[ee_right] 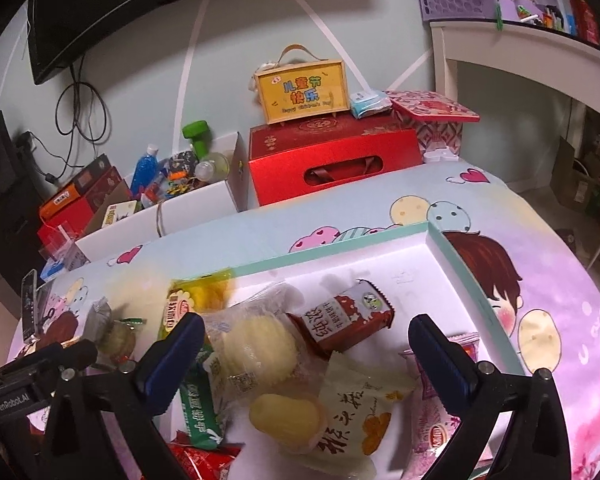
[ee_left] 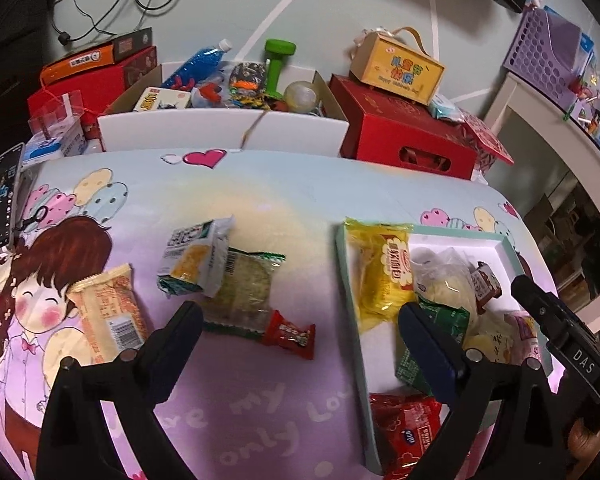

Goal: Organize snacks
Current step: 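Release the green packet into the tray with the left tool while the right drops the yellow cake there, then move both open tools back toward the loose snacks beside the tray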

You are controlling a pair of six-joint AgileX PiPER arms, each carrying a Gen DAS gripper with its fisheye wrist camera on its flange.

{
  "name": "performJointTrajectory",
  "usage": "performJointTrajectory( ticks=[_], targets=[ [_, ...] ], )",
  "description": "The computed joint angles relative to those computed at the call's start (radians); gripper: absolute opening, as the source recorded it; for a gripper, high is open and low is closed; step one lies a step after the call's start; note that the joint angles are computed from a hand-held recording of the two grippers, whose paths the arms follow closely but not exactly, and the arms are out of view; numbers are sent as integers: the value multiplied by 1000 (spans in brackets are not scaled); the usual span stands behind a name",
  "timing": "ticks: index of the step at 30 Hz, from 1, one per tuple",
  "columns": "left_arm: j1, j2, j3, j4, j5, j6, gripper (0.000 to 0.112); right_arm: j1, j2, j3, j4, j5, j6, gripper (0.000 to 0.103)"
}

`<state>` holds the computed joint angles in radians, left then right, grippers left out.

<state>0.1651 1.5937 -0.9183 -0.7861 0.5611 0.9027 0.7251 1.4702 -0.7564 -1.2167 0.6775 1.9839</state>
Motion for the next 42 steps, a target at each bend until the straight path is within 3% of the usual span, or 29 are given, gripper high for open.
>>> performJointTrajectory(
  ticks=[7, 13, 18, 29, 33, 42],
  targets=[
    [72, 10, -29, -16, 32, 14, 98, -20, 25, -34, 66, -94, -80, 103],
    [150, 25, -69, 33, 33, -11, 98, 22, 53, -63, 6, -119, -19, 103],
    [240, 59, -121, 85, 35, -60, 98, 80, 119, -146, 9, -126, -42, 103],
    [410, 132, -184, 131, 84, -138, 98, 146, 287, -312, 58, -231, -151, 103],
    [431, 148, -187, 126, 106, -145, 98, 155, 339, -358, 52, -289, -170, 103],
    [403, 198, -200, 122, 140, -155, 98, 160, 446, -459, 195, -271, -343, 102]
  ],
)
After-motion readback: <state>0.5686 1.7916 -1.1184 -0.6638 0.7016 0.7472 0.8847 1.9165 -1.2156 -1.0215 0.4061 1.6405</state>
